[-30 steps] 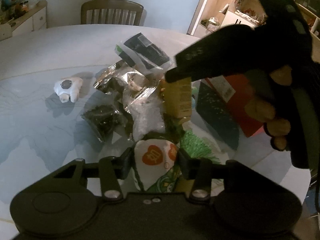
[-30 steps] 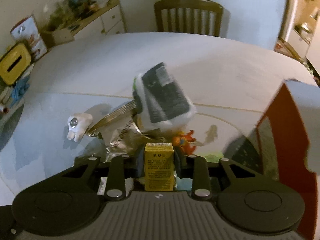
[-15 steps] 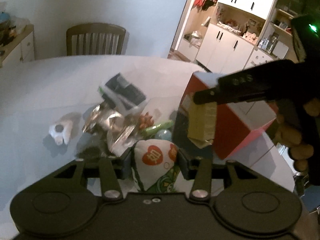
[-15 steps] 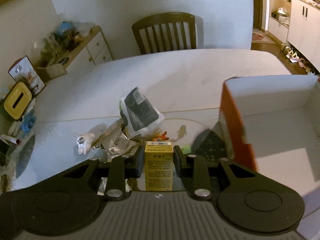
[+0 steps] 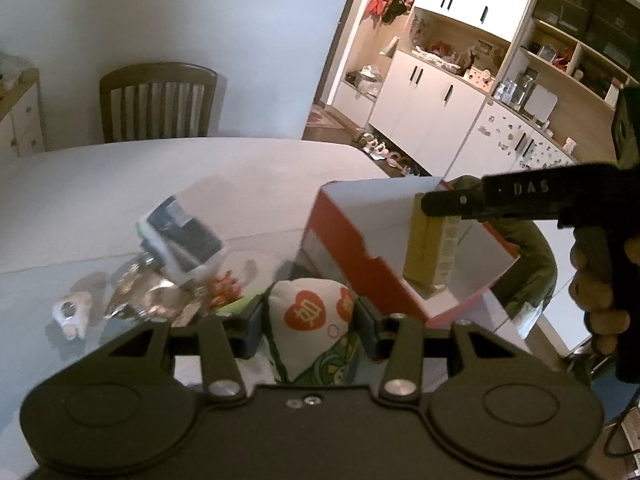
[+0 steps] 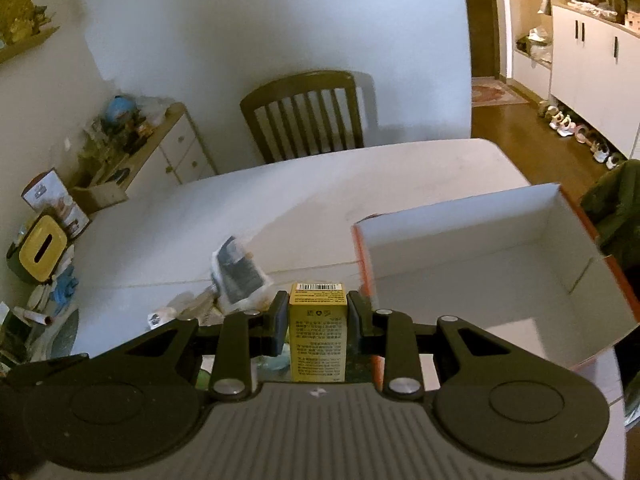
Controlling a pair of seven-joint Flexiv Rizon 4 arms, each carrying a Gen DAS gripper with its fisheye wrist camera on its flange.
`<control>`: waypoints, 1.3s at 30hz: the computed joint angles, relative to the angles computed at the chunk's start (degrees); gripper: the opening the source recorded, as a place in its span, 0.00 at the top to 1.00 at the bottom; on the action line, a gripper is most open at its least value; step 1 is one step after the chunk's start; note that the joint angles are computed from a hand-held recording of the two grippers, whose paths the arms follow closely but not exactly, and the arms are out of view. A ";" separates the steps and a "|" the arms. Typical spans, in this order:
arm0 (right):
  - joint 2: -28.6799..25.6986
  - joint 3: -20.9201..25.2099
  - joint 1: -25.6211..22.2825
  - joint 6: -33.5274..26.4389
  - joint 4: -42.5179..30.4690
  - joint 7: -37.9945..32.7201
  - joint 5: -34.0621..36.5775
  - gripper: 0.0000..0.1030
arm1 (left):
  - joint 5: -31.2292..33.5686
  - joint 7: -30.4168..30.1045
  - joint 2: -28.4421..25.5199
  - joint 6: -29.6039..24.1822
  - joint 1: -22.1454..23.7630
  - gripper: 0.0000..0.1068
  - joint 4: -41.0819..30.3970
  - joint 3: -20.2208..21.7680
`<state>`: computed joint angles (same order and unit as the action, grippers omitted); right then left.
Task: Organize objects
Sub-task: 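Carry the yellow box and charm pouch over the open cardboard box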
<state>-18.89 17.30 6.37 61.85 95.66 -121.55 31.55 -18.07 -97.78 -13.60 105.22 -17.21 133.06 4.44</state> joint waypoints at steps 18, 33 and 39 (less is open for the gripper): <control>-12.10 -2.11 -7.56 -8.39 -16.66 -4.21 -2.36 0.72 | 4.76 -11.13 -14.94 -17.19 -16.24 0.57 -27.67 16.78; -20.29 -1.87 -10.10 -13.35 -25.94 -5.30 -5.51 0.72 | 13.68 -17.45 -25.99 -29.41 -10.43 0.57 -49.03 13.40; -23.12 -2.27 -9.26 -13.70 -27.65 -6.11 -8.40 0.72 | 15.20 -17.56 -31.11 -35.12 -5.38 0.57 -56.96 7.97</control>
